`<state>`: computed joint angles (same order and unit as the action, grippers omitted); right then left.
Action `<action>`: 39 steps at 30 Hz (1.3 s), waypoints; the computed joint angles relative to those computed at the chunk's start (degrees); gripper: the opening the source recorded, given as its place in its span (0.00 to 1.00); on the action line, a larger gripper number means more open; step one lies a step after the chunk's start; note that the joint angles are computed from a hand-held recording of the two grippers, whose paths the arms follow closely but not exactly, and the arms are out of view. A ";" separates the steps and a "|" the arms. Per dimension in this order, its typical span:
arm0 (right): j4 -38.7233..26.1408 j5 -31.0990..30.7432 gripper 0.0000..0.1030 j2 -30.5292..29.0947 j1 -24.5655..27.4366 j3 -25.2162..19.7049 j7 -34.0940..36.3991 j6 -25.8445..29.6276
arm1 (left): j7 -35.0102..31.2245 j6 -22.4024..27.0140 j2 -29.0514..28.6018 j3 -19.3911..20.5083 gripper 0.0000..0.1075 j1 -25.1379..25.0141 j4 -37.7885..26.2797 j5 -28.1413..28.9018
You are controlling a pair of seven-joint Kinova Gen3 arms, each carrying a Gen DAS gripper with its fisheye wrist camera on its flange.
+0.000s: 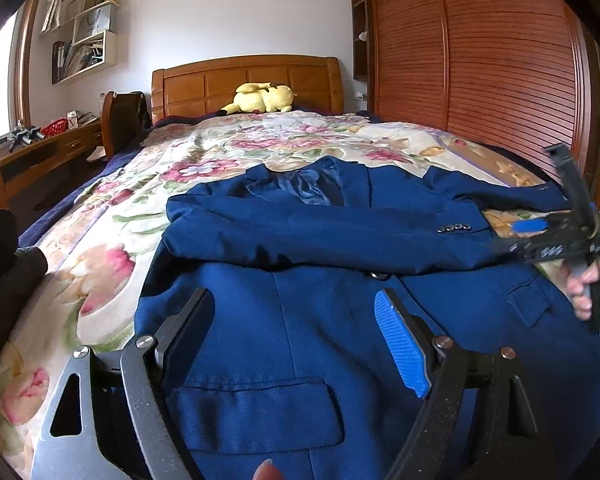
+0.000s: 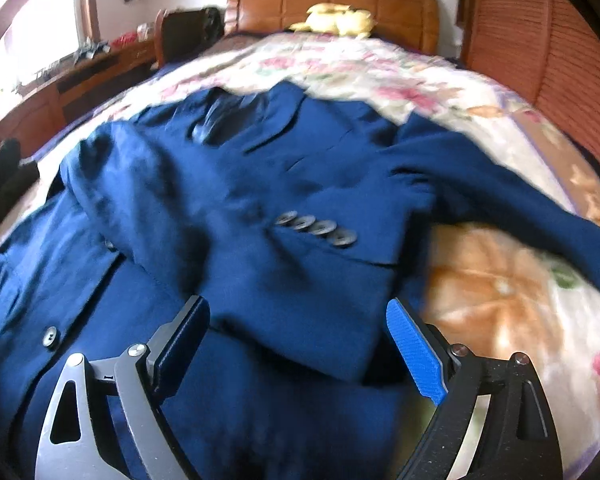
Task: Fold large clothes
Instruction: 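Open the left gripper and hold the right gripper over the folded sleeve, then grasp the navy jacket sleeve cuff with the right gripper and lift it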
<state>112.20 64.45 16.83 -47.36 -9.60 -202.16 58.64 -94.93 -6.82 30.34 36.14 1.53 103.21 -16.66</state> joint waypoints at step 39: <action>25.71 -10.27 0.82 -26.29 30.02 -0.44 -4.44 4.18 | -3.23 0.41 -1.61 -13.43 0.77 12.57 -0.97 5.48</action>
